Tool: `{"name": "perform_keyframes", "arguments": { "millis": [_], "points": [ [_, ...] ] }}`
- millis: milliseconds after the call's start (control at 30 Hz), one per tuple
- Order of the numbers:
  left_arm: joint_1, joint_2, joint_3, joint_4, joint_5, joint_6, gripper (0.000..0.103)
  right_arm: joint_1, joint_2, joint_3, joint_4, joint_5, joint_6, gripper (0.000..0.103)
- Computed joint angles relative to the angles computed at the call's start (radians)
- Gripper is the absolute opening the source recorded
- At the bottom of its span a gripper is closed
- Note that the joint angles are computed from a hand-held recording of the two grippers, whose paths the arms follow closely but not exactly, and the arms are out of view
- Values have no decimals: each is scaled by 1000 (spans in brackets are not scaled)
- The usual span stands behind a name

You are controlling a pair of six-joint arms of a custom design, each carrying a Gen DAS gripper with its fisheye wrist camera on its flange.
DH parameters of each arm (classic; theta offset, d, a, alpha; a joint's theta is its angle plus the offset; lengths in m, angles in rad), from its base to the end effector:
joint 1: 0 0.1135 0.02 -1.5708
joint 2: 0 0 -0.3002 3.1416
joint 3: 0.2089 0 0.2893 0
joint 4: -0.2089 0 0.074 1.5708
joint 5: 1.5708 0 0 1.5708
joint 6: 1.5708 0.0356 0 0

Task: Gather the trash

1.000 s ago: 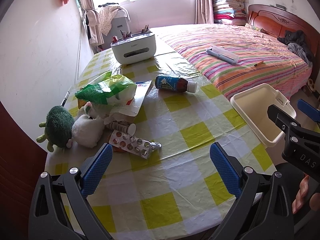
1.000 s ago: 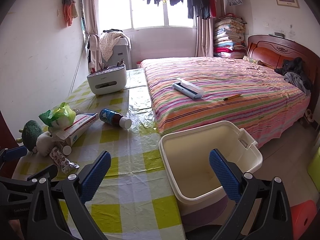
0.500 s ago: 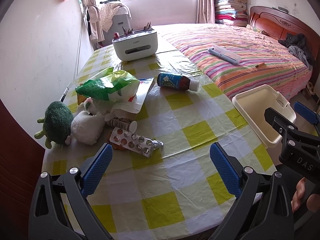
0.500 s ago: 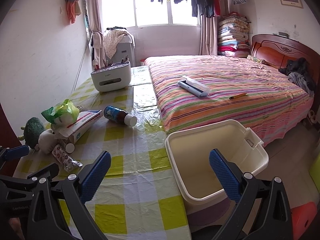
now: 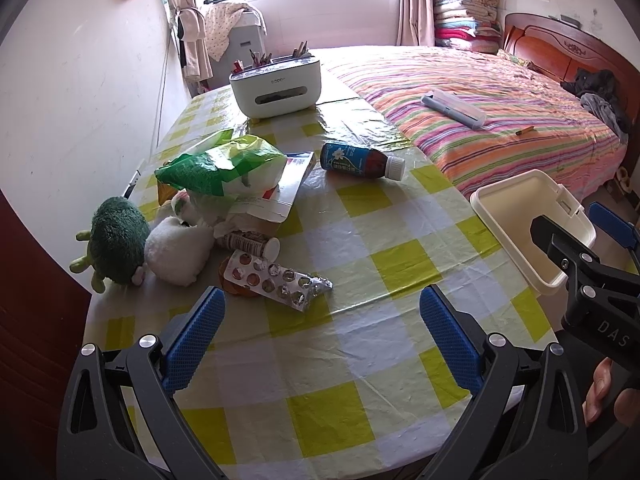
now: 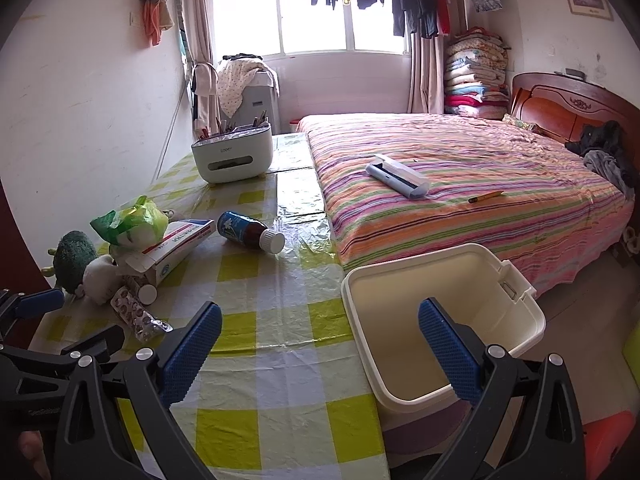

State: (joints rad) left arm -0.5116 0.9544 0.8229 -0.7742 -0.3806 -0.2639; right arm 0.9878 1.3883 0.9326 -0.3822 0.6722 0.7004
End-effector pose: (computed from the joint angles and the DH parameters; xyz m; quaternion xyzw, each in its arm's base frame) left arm 0.1817 -0.0869 0.2966 0.0534 0.9287 0.0443 0.3644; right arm 0.1915 0.2501 0.2623 -0.0093 0.8892 0.0482 0.4549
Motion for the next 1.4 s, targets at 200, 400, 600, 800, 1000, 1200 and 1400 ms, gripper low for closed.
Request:
{"name": "perform_keyframes", "arguments": {
  "millis": [200, 400, 600, 800, 1000, 1200, 1400],
  "points": [
    [2, -2, -2, 1, -1, 6, 97, -1, 1, 1, 2, -5, -3, 96],
    [17, -11, -5, 0, 9, 9, 97, 2, 6, 7, 11, -8, -18, 96],
    [27, -16, -5, 0, 10, 9, 97, 4, 8, 7, 24, -7, -32, 96],
    [30, -16, -6, 1, 11, 12, 97, 11, 10, 7, 43, 2, -48, 96],
    [46, -22, -8, 0, 21, 18, 97, 13, 9, 3, 68, -8, -72, 96],
    [65, -26, -10, 2, 29, 27, 97, 5, 8, 4, 99, -33, -112, 96],
    [93, -34, -16, 4, 45, 41, 97, 0, 20, 18, 126, -51, -156, 96]
  ]
}}
